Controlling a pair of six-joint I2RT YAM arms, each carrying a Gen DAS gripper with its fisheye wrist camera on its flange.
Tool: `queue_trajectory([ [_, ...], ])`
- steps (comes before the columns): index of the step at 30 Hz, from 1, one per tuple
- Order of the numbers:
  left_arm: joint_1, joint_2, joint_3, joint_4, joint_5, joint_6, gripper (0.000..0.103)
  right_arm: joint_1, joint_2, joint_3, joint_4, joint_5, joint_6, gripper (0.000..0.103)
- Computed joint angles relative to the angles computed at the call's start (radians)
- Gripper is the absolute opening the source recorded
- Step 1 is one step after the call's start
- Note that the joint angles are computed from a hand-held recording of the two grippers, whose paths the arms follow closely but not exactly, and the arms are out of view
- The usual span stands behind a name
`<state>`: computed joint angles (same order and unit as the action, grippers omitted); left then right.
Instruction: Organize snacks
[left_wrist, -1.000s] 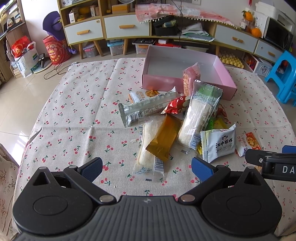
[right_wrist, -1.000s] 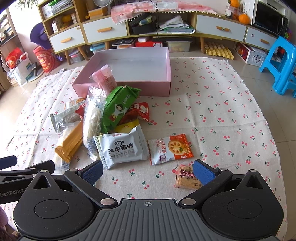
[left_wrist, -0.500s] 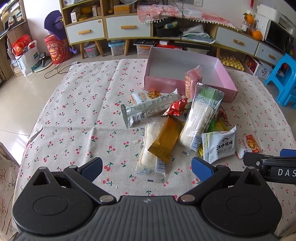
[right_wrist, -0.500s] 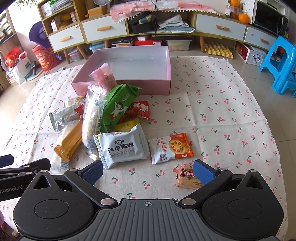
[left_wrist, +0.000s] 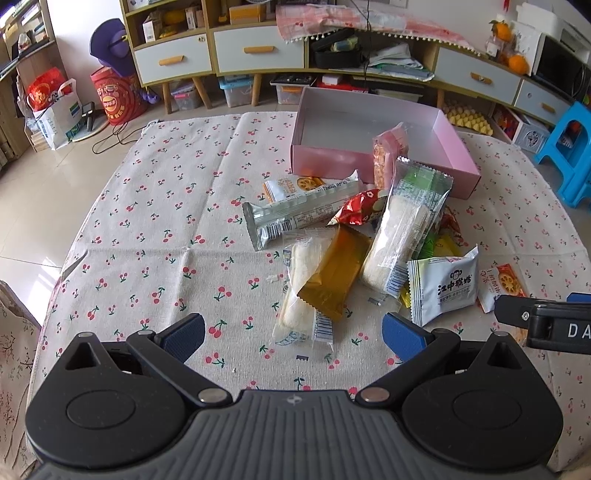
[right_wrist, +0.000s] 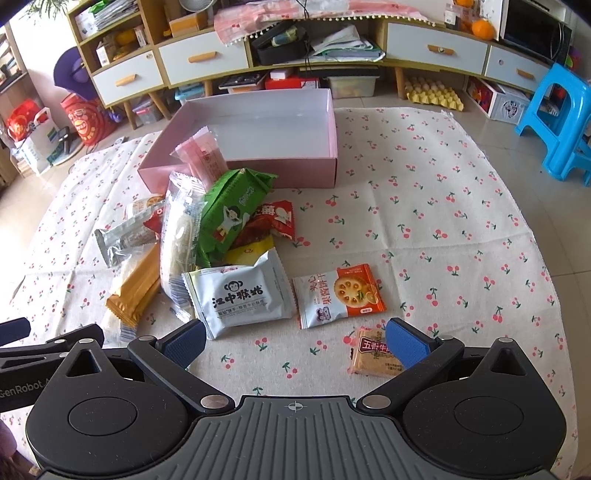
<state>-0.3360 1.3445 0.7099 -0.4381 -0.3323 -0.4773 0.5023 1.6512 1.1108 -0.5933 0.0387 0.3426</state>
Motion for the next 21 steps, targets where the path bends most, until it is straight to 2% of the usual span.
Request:
queue_trajectory([
  [9, 0.037, 0.010, 0.015, 0.006, 0.016, 0.018, 0.103, -0.038, 0.024, 0.027, 0.004, -0.045, -0.015, 0.103],
  [13, 0.060, 0.004, -0.002, 0.065, 0.005, 0.076, 0.103, -0.079, 0.046, 0.029, 0.032, -0.091, -0.009, 0.103],
  [16, 0.113, 0.012, -0.019, 0.123, 0.084, 0.158, 0.102, -0.116, 0.075, 0.044, 0.053, -0.184, -0.056, 0.103],
  [19, 0.175, 0.024, -0.037, 0.184, 0.206, 0.245, 0.102, -0.149, 0.111, 0.070, 0.074, -0.317, -0.202, 0.103],
  [21, 0.220, 0.042, -0.042, 0.213, 0.301, 0.293, 0.102, -0.158, 0.113, 0.062, 0.113, -0.354, -0.300, 0.103],
])
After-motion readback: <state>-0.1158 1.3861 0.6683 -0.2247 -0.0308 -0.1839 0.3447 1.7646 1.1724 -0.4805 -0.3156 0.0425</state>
